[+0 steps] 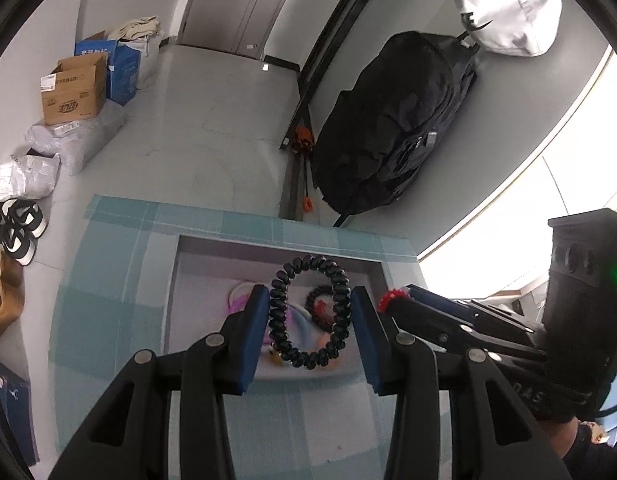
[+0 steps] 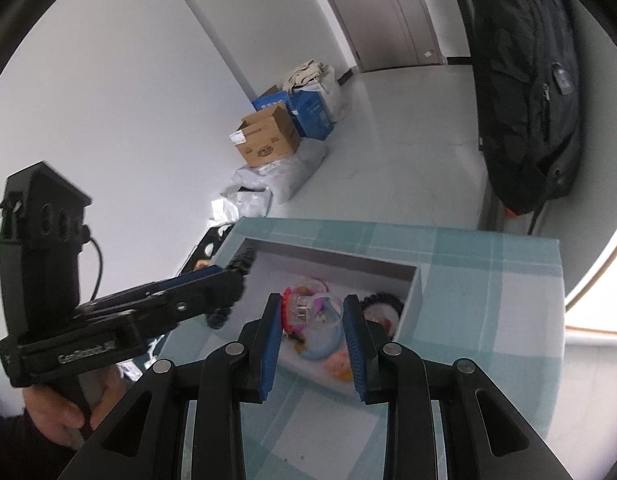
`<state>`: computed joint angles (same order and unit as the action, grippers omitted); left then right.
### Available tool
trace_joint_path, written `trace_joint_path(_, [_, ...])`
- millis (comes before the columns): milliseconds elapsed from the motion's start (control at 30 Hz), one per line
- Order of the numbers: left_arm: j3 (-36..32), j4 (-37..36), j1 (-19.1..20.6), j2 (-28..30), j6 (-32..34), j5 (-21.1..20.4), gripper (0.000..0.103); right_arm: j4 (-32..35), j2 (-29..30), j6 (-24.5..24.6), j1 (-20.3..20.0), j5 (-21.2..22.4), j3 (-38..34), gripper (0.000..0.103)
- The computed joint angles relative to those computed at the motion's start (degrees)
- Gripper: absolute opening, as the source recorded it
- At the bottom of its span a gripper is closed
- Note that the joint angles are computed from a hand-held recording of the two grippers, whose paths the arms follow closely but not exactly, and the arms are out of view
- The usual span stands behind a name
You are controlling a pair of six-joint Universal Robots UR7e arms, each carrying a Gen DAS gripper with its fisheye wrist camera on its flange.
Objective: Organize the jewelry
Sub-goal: 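Carry the hair tie and red ring into the grey box while both grippers open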
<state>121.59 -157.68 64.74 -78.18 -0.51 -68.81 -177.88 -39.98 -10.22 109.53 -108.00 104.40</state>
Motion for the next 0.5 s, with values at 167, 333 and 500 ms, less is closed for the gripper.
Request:
trace_joint_path(167, [-2.0, 1.2, 1.6, 1.4, 1.0, -1.8, 0.036, 0.8, 1.5, 0.5, -1.0, 0.2, -1.8, 0.029])
trace_joint_path(333, [-4.2, 3.5, 2.8, 3.2, 0.4, -2.8, 0.036, 1.5, 2.4, 1.0, -1.7, 0.3, -3.2, 0.029])
trace_joint_path(500, [-5.1, 5.2, 2.8, 4.0, 0.4, -3.6, 0.036, 2.1, 2.5, 1.4, -2.3, 0.4, -3.7, 0.029])
